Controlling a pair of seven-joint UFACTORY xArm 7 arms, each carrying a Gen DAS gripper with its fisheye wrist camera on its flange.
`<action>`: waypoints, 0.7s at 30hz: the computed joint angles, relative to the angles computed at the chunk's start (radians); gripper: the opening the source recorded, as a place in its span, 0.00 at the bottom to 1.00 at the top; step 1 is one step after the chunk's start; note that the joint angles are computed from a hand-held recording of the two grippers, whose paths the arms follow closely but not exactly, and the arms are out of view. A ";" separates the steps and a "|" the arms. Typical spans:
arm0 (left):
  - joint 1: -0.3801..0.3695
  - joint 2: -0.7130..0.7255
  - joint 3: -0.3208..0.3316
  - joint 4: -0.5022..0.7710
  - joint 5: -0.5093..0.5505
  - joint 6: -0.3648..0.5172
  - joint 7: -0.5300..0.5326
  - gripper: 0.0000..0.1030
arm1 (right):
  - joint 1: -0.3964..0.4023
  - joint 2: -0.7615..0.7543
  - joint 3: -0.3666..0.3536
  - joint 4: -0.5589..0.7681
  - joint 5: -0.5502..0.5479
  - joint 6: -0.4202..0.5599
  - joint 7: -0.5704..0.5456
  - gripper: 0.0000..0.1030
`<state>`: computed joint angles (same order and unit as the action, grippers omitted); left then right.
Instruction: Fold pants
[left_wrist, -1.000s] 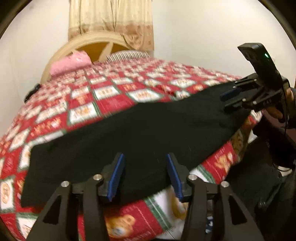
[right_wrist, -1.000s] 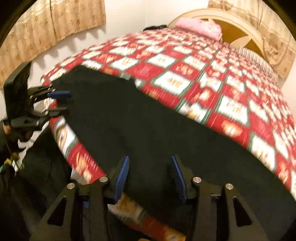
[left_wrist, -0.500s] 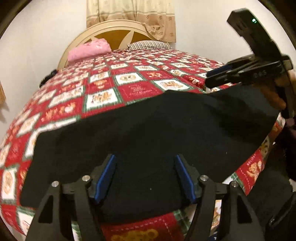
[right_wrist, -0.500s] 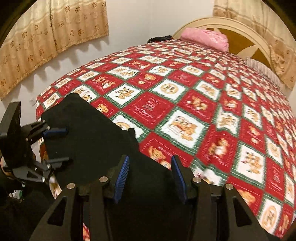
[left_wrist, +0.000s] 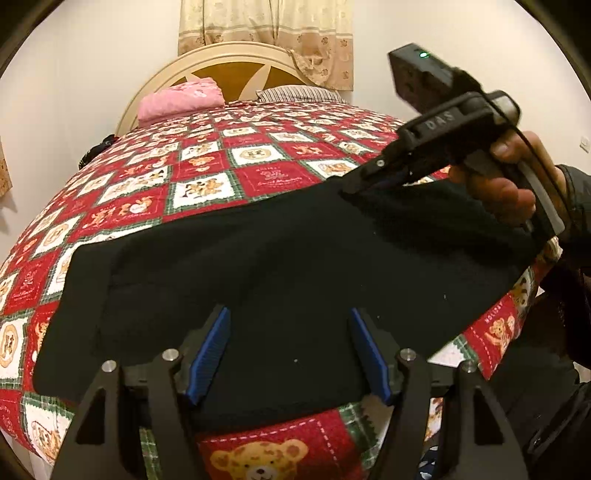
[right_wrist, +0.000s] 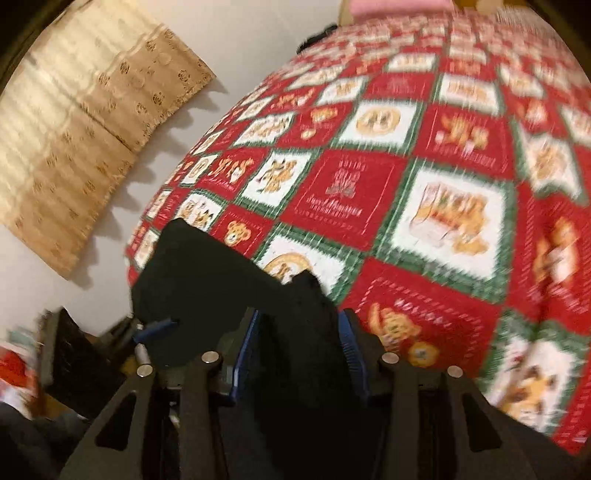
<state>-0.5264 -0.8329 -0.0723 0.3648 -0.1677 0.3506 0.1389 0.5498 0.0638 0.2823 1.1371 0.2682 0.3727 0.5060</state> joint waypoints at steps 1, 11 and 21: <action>-0.001 0.003 0.003 0.001 0.000 -0.003 0.002 0.67 | -0.007 0.006 0.007 0.001 0.067 -0.008 -0.038 0.44; -0.003 -0.007 0.001 -0.018 0.009 -0.032 -0.001 0.68 | -0.056 0.072 0.030 0.043 0.560 -0.015 -0.252 0.19; -0.007 -0.022 0.002 -0.031 0.019 -0.043 -0.002 0.68 | -0.028 0.015 0.042 -0.003 0.478 -0.188 -0.186 0.05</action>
